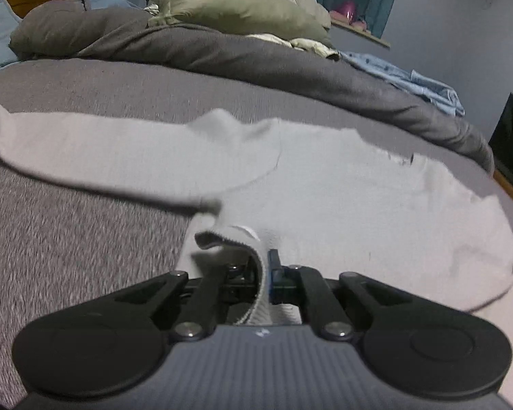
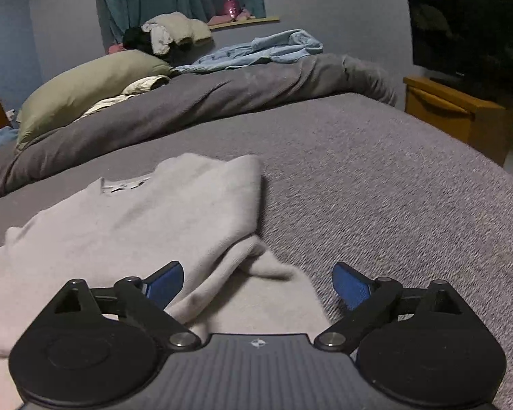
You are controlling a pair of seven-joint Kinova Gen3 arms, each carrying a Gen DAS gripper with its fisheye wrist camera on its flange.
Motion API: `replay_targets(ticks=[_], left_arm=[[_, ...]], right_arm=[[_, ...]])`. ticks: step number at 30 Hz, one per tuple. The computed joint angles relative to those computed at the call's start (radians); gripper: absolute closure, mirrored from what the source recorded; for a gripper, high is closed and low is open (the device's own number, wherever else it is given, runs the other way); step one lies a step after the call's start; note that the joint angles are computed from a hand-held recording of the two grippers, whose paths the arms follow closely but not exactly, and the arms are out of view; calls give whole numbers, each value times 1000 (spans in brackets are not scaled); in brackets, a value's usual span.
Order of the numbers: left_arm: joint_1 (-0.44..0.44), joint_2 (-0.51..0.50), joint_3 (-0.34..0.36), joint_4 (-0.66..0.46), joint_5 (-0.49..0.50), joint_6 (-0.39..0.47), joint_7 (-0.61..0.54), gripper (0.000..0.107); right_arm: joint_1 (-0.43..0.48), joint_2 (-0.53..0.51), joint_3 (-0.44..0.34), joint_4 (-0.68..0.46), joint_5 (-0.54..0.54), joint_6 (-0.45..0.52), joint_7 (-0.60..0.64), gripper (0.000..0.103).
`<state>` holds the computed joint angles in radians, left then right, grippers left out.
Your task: Fold small clothes
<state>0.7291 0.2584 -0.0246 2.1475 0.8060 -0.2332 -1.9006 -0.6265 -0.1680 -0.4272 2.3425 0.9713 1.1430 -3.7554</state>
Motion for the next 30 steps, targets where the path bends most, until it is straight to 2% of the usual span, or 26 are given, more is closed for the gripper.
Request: replay_targets(ticks=[1, 2, 3, 5, 6, 8, 10, 11, 12, 14, 18, 19, 21, 22, 23, 24, 26, 28, 30], left_arm=[[9, 4, -2, 8, 6, -16, -4, 107], [14, 12, 2, 7, 9, -28, -5, 107], [20, 10, -2, 10, 22, -32, -18, 107], [33, 16, -11, 1, 57, -33, -58, 107], [29, 19, -4, 1, 59, -37, -62, 107], [4, 28, 23, 3, 32, -44, -39, 107], [-33, 30, 51, 5, -16, -40, 5, 107], [-41, 32, 56, 6, -35, -41, 23, 107], [-42, 32, 57, 7, -49, -42, 35, 107], [-44, 26, 57, 16, -68, -45, 60, 107], [-58, 10, 59, 24, -97, -29, 100, 107], [-58, 8, 56, 24, -102, -24, 108, 107], [-53, 8, 49, 23, -107, -16, 119, 107], [-48, 8, 43, 23, -106, -12, 122, 107], [-40, 8, 34, 21, -102, -8, 120, 107], [-31, 7, 26, 21, -99, -7, 115, 107], [-25, 5, 19, 22, -98, -4, 113, 107], [-19, -2, 11, 23, -91, 8, 112, 107], [-1, -9, -9, 26, -73, 25, 92, 107]], right_arm=[[10, 1, 8, 2, 5, -8, 3, 17], [19, -5, 33, 5, 7, -32, 16, 32], [35, -16, 56, 9, 7, -67, 32, 52], [76, -37, 98, 11, -8, -130, 75, 76], [111, -35, 92, 7, -19, -137, 92, 80], [185, -37, 65, 9, -31, -159, 122, 80], [203, -74, 99, 32, -40, -235, 183, 77], [220, -94, 103, 46, -40, -276, 214, 71], [254, -110, 88, 57, -35, -312, 245, 58], [285, -108, 82, 54, -43, -341, 326, 51], [174, -85, 219, 36, -42, -394, 489, 52], [144, -69, 247, 32, -30, -399, 529, 50], [139, -7, 260, 7, -17, -387, 611, 42], [165, 11, 257, -5, -27, -393, 640, 43], [209, 14, 239, -8, -34, -415, 653, 52], [252, 4, 221, 0, -28, -453, 650, 79], [296, -28, 178, 25, -6, -485, 631, 93], [312, -76, 94, 57, 57, -453, 559, 95], [336, -114, 2, 73, 66, -371, 478, 96]])
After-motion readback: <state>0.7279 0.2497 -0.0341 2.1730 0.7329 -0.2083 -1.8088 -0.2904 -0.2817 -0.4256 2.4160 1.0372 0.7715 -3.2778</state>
